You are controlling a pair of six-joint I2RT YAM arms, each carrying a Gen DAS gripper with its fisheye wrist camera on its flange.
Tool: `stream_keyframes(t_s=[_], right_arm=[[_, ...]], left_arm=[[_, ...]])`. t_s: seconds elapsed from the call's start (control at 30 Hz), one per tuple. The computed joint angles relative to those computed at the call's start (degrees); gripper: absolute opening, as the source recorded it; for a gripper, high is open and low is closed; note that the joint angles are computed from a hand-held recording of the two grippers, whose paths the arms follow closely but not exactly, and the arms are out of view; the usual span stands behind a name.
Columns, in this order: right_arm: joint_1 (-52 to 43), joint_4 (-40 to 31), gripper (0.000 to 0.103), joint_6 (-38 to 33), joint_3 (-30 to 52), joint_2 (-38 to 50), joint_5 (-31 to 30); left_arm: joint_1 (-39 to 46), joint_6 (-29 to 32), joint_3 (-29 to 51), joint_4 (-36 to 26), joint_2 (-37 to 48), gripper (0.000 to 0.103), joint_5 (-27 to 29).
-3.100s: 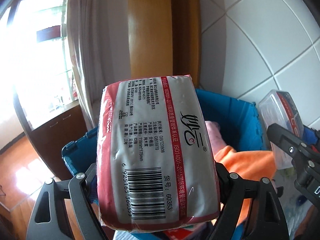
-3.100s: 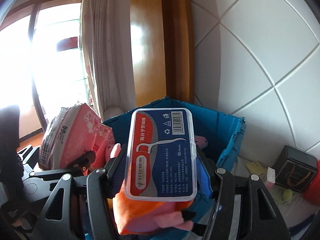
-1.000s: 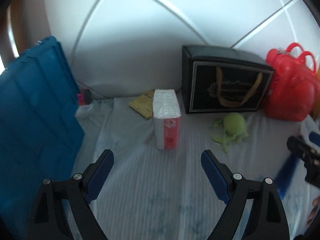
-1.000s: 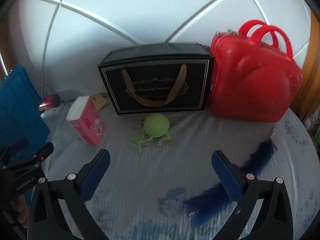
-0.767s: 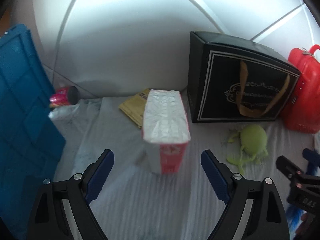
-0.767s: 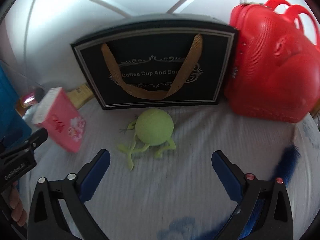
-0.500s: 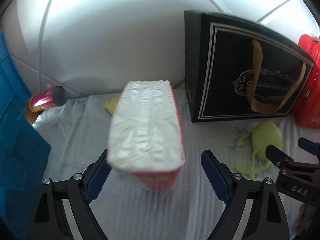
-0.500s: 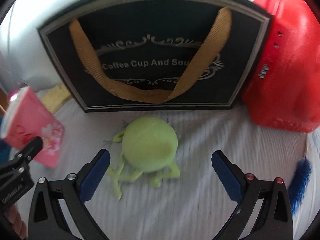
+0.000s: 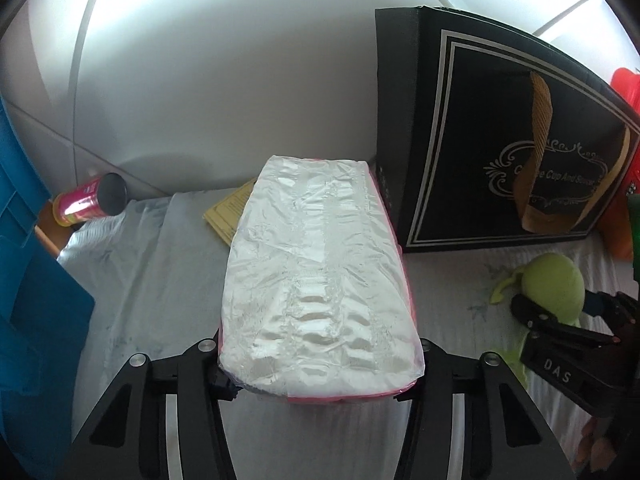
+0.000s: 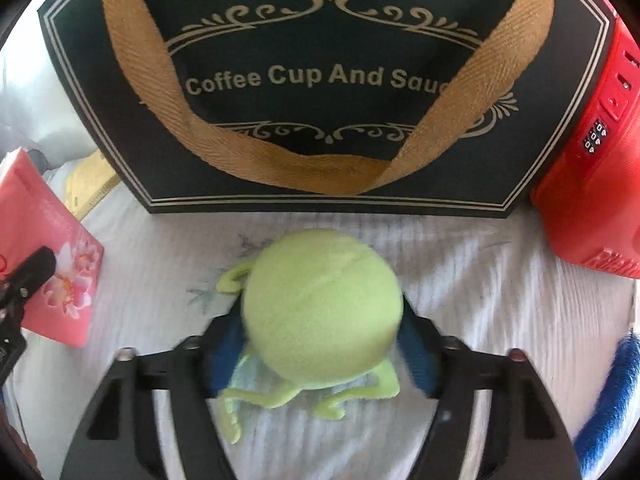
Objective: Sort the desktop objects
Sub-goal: 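Grasp the white tissue pack with the left gripper while the right grasps the green plush toy, then carry the tissue pack and green plush toy over the blue bin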
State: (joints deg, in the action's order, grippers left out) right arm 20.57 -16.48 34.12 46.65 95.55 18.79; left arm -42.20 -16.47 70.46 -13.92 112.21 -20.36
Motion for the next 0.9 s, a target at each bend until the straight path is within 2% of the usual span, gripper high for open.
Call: stream_keyframes(t_s=[0.17,0.3,0.43,0.57,0.67,0.73,0.8,0.9], right_arm=[[1.1,-1.2,0.064,0.4,-1.4,-3.4,0.3],[2.7,-4.9,0.064,1.1,-2.2,-9.0,1.5],[6.4,-12.3,0.064,3.0,-1.5,-17.3,3.9],[13.6,-23.6,0.064,6.8,3.0,-25.9,8.6],[23.3,-34.9,0.064,11.5,10.9,-29.7,15.4],[32.4,-43.8,0.064,16.8,19.8,-28.3,21.4],[42.1,-53.2,0.064,23.4,30.6,-23.9,27.8],[54.6,-66.1,0.064,31.8,48.0,-14.0,35.6]], left_arm=[[-0.8,0.0,-0.8,-0.4,-1.4,0.049,0.4],[-1.8,-1.0,-1.9,-2.2,-5.0,0.049,-0.8],[-2.9,-2.6,-3.4,-6.5,-11.8,0.049,-2.2],[-4.1,-4.7,-4.8,-13.4,-21.7,0.049,-4.4],[-6.3,-6.8,-4.7,-21.6,-32.1,0.049,-8.3],[-8.1,-8.1,-3.1,-28.0,-38.1,0.049,-11.1],[-9.6,-9.4,-0.6,-34.4,-43.0,0.05,-13.5],[-11.9,-12.6,6.1,-47.7,-50.6,0.05,-17.8]])
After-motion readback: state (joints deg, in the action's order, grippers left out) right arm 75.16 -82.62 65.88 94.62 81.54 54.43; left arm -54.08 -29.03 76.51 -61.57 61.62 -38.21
